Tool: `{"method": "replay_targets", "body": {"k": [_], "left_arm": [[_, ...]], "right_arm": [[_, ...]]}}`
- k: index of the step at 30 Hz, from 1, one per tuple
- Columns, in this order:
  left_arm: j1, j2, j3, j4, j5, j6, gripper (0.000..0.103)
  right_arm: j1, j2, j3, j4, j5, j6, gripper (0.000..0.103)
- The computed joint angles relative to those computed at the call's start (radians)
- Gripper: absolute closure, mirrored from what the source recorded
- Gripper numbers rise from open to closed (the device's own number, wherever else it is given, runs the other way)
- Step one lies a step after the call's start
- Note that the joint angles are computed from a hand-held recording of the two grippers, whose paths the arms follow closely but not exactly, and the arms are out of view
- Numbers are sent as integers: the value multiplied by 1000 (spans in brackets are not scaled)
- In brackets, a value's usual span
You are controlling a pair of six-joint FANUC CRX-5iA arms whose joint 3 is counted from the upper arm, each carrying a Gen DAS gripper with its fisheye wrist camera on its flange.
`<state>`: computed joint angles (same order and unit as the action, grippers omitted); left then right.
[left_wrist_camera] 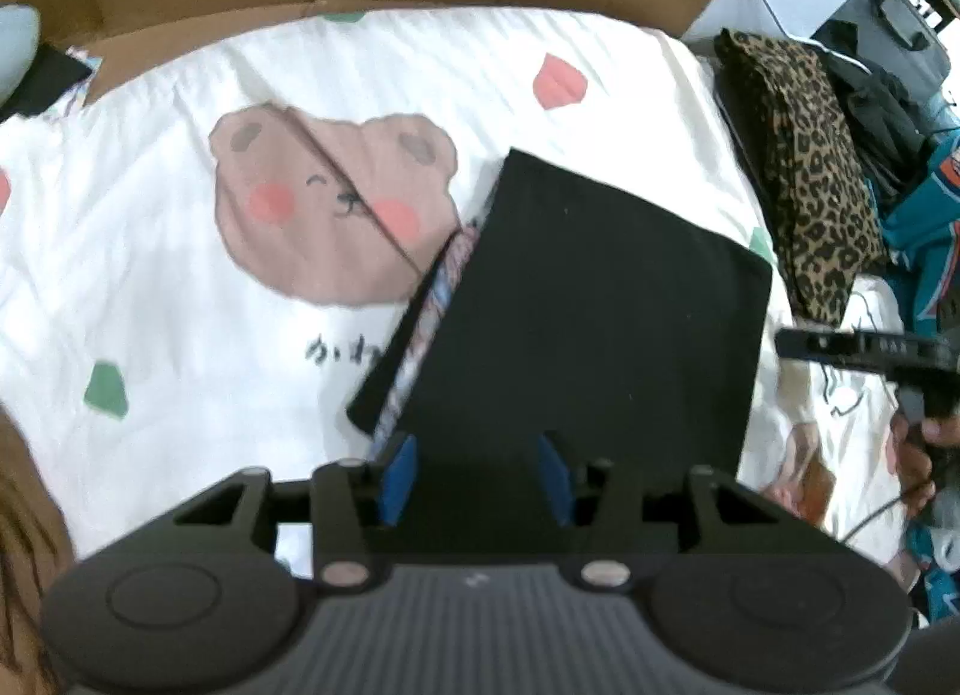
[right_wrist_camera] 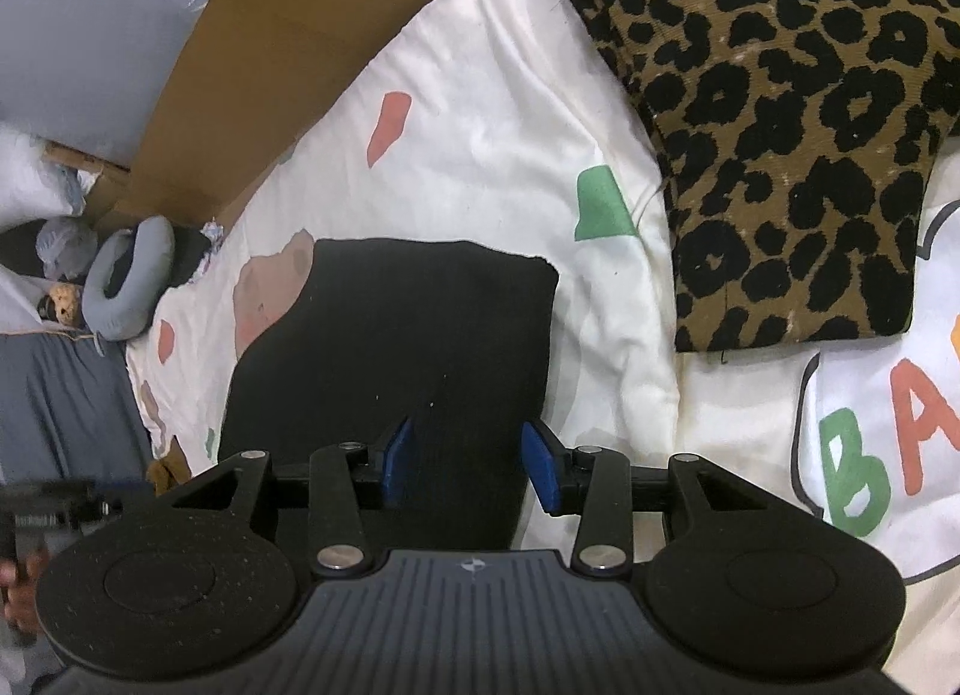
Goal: Fold clothes
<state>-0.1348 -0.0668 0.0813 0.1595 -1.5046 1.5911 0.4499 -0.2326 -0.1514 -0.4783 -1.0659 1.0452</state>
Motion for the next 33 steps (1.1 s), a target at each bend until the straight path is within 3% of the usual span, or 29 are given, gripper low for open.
{"method": "replay_targets", "body": {"k": [6, 16, 19, 22, 24, 26, 33], "left_arm": [[37, -27, -64, -16, 77, -107, 48], [126, -116, -312, 138, 281, -230, 52], [135, -106, -338, 189, 293, -291, 53], [144, -93, -353, 221, 310, -285, 65], [146, -96, -362, 231, 322, -297, 80], [147, -99, -370, 247, 323, -333, 89], [165, -132, -386, 261, 333, -343, 94]], "right_arm": [[49, -10, -15, 45, 5, -42, 54], [159, -47, -73, 172, 27, -164, 50], [177, -47, -77, 200, 18, -190, 50], [195, -42, -72, 219, -2, -204, 50], [210, -37, -68, 232, -13, -213, 50], [227, -31, -64, 248, -18, -211, 50], [243, -11, -63, 279, 0, -223, 50]]}}
